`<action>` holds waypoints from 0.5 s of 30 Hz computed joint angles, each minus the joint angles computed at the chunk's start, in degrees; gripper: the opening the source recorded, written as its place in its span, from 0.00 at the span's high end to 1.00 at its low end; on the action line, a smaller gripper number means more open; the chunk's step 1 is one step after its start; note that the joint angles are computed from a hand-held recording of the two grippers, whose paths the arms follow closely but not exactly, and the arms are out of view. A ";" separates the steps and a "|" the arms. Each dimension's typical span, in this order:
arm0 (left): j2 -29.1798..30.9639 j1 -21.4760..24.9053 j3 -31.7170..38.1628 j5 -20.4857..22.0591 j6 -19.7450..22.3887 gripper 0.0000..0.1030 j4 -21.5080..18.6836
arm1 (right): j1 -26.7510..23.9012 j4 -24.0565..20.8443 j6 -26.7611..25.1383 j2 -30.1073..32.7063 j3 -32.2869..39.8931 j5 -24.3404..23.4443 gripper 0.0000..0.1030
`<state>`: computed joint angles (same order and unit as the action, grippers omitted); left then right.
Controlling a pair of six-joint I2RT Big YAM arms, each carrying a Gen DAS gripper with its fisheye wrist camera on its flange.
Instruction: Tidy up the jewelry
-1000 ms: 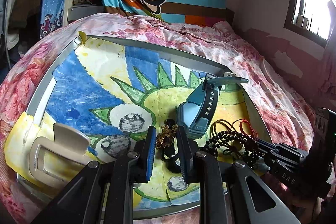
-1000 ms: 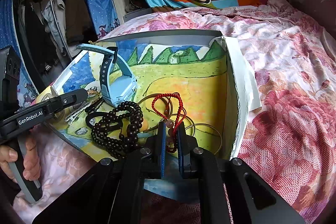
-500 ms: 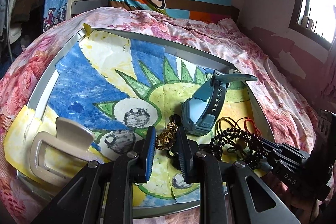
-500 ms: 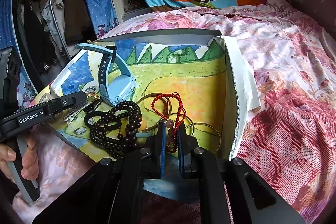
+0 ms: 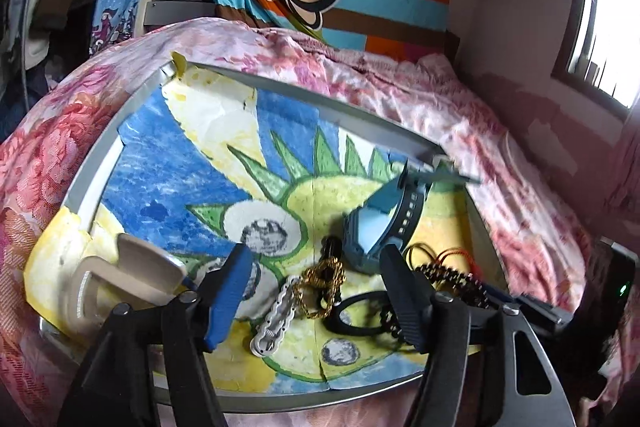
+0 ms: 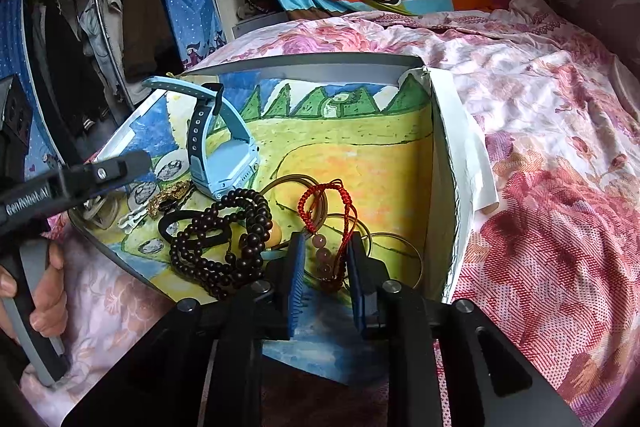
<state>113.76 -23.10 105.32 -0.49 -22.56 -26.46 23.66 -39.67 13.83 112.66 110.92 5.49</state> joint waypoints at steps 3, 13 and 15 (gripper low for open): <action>-0.52 0.17 -0.64 -0.11 -0.87 0.24 1.24 | 0.13 -0.01 -0.07 -0.08 0.01 0.38 0.75; -1.70 0.44 -2.14 -1.39 -2.52 0.11 2.60 | 0.80 0.85 -0.66 -0.84 -0.60 2.82 0.52; -2.26 0.41 -2.73 -1.60 -2.69 0.09 3.09 | 0.99 1.64 -0.82 -1.33 -1.21 3.49 0.46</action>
<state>111.50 -22.69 102.59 -2.10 -25.25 -23.38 24.65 -38.02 13.01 111.32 109.71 8.99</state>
